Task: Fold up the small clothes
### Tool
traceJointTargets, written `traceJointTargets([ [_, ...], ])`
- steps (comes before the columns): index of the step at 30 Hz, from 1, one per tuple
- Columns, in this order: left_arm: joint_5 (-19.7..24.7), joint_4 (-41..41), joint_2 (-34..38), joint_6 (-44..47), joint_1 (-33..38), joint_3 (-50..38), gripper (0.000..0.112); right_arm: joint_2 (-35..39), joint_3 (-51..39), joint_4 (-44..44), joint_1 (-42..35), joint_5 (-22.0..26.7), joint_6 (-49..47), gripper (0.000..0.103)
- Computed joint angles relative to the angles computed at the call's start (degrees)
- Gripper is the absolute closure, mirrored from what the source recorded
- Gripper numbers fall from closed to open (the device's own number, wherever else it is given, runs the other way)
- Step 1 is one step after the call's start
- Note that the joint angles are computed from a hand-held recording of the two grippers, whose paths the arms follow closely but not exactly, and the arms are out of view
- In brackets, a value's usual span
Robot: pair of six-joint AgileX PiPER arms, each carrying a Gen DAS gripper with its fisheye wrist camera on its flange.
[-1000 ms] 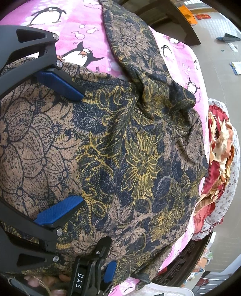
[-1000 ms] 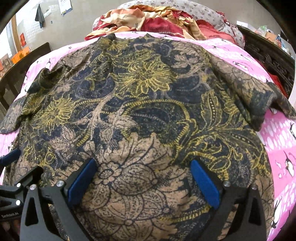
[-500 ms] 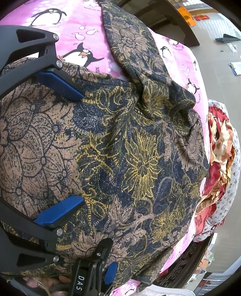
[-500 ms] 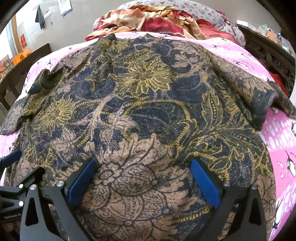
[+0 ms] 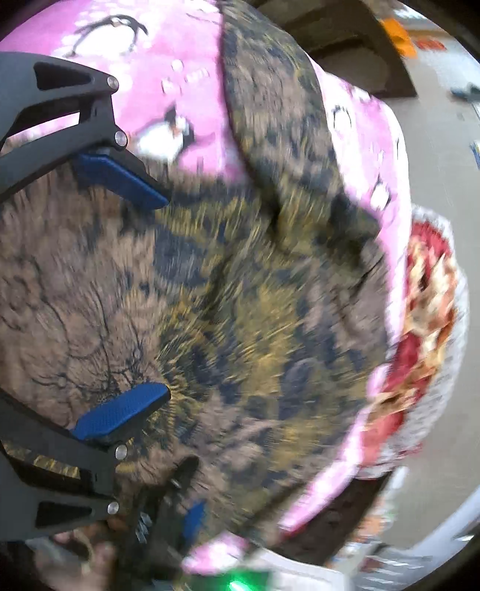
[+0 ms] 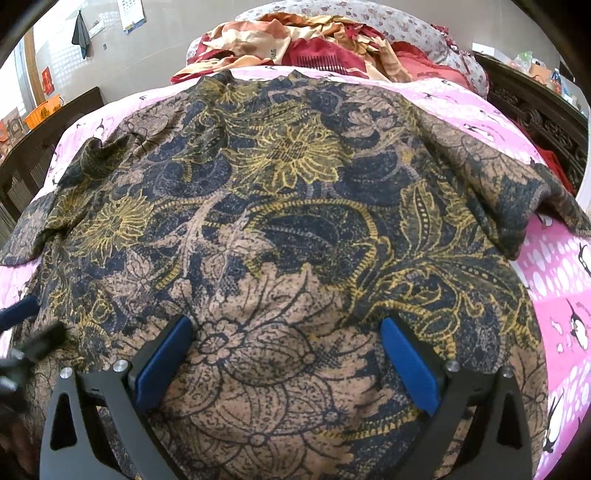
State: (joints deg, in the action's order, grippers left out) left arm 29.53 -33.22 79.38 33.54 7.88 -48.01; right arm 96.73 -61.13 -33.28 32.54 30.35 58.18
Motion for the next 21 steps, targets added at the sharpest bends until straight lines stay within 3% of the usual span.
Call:
traceJointTargets([
  [4, 2.79, -8.22, -0.81, 11.15, 13.21, -3.04, 0.032, 0.05, -0.24, 0.49, -0.11, 0.32, -0.69, 0.000],
  [7, 6.60, -12.80, 4.11, 16.12, 22.93, -8.75, 0.031, 0.10, -0.36, 0.65, -0.14, 0.24, -0.72, 0.000],
  [12, 15.00, -16.19, 17.40, 16.14, 32.69, -15.97, 0.029, 0.36, -0.71, 1.06, -0.39, 0.49, -1.44, 0.000],
  [15, 14.68, -23.61, 16.23, 24.77, 34.28, -11.78, 0.029, 0.89, -1.42, 1.13, -0.33, 0.70, -1.43, 0.000],
  [21, 31.45, -25.14, 25.90, 11.87, 44.20, -26.59, 0.041, 0.82, -1.29, 1.15, -0.43, 0.48, -1.44, 0.000],
])
